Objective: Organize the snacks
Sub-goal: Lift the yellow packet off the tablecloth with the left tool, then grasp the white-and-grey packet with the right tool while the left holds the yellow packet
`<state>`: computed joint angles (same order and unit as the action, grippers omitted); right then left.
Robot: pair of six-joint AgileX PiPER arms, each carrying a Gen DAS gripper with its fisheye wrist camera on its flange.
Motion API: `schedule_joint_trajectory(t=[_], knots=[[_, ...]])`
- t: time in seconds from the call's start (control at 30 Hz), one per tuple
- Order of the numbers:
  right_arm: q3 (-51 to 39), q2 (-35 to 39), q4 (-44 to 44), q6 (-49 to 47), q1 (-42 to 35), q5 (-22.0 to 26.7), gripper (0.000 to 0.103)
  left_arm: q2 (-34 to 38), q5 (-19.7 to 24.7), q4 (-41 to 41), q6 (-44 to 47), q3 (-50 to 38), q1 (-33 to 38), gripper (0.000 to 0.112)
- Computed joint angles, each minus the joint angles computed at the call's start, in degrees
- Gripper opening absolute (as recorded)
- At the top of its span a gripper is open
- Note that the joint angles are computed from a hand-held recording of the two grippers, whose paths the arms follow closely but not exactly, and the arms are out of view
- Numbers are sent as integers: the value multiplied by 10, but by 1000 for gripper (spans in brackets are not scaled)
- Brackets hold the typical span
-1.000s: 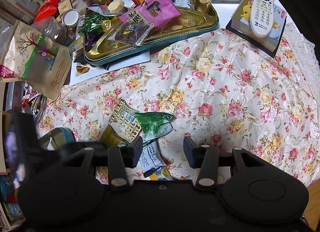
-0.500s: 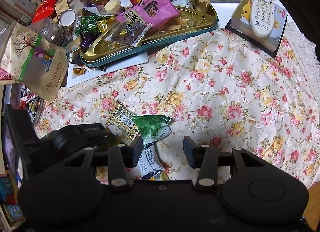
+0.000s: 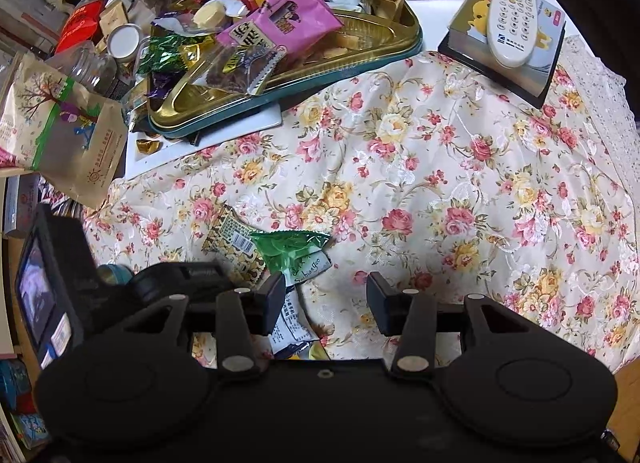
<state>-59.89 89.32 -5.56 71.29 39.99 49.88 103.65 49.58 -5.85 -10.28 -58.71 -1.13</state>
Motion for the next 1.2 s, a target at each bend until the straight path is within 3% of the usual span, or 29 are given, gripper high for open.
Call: schedule_joint_trajectory(t=[0.27,0.5,0.6,0.67,0.93,1.2], knots=[[-22,36,16,-13,1,-2,48,-93,82,55,38,-29,-39,45],[-45,68,52,-58,11,11,50,-160,99,50,133,-49,0,46],[-42,80,93,-94,15,-4,50,-156,85,50,162,-35,27,46],[-56,102,99,-102,23,0,50,-142,97,43,165,-43,45,46],[-154,193,40,-81,68,60,50,-118,117,13,201,-73,91,46],[-213,254,38,-100,87,85,50,-96,141,-12,222,-106,125,46]])
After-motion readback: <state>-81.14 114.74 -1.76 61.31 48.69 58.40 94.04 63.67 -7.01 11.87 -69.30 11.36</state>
